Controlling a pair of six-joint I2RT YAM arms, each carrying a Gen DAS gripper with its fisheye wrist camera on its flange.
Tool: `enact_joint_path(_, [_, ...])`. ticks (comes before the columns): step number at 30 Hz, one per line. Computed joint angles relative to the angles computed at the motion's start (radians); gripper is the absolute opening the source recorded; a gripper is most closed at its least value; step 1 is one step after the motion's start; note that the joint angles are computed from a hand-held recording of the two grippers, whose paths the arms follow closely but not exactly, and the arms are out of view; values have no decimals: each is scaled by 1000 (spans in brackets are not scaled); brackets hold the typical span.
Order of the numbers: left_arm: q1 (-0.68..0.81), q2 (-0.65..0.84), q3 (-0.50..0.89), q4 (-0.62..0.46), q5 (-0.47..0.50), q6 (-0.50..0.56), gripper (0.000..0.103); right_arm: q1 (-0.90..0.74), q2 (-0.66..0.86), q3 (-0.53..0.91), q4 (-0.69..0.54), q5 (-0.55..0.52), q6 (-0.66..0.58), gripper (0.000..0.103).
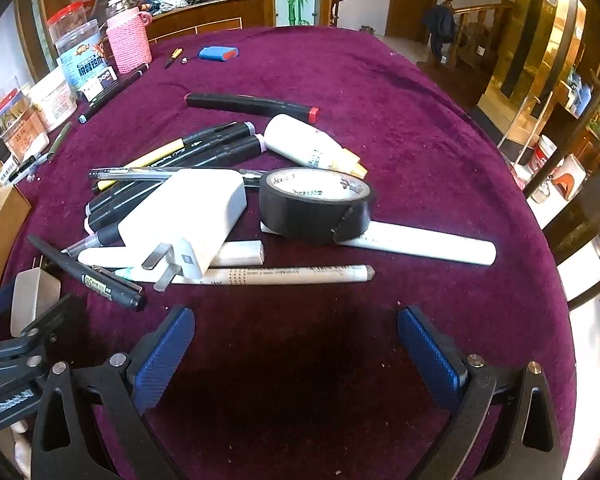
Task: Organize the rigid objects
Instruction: 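Lift the white square charger with the left tool toward the cardboard box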
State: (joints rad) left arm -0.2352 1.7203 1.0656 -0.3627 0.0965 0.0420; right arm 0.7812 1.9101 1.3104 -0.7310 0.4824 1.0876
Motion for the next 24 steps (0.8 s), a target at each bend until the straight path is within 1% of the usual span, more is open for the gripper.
enact_joint_path(1, [17, -36, -29, 16, 30, -7, 98, 6, -16, -13, -5, 12, 17, 102])
enact_joint_path(3, [51, -137, -99, 65, 68, -7, 98, 41, -72, -56, 9, 91, 56, 101])
enact_joint_path(5, [96, -266, -182, 136, 116, 8, 99, 114, -143, -95, 2, 277, 112, 101])
enact_joint_path(6, [121, -326, -221, 175, 141, 15, 99, 162, -162, -93, -46, 411, 170, 101])
enact_joint_path(7, [144, -373, -253, 212, 160, 21, 101, 211, -161, -79, -134, 557, 268, 102])
enact_joint_path(8, [168, -402, -271, 232, 183, 30, 103, 239, -158, -78, -186, 654, 348, 102])
enact_joint_path(9, [186, -400, -261, 216, 206, 41, 103, 254, -184, -125, -139, 735, 361, 102])
enact_joint_path(10, [198, -384, -238, 176, 223, 51, 103, 230, -231, -189, -10, 712, 272, 102])
enact_joint_path(11, [205, -354, -204, 113, 219, 61, 103, 185, -249, -204, 52, 620, 208, 102])
enact_joint_path(12, [204, -337, -186, 78, 200, 62, 103, 140, -263, -233, 114, 525, 173, 102])
enact_joint_path(13, [204, -325, -180, 62, 188, 64, 103, 117, -274, -286, 198, 484, 167, 102])
enact_joint_path(14, [197, -313, -180, 52, 174, 68, 103, 107, -272, -308, 228, 473, 179, 102])
enact_joint_path(15, [182, -309, -189, 49, 152, 70, 103, 79, -277, -316, 207, 407, 199, 101])
enact_joint_path(16, [169, -305, -195, 53, 131, 71, 103, 62, -313, -367, 281, 373, 170, 101])
enact_joint_path(17, [154, -303, -202, 61, 112, 68, 103, 50, -319, -381, 314, 366, 162, 101])
enact_joint_path(18, [144, -308, -216, 71, 100, 68, 103, 46, -331, -393, 312, 366, 169, 101])
enact_joint_path(21, [95, -274, -199, 82, 56, 60, 103, 26, -334, -413, 355, 304, 138, 101])
enact_joint_path(24, [65, -228, -167, 65, 45, 50, 103, 27, -298, -379, 365, 301, 115, 101])
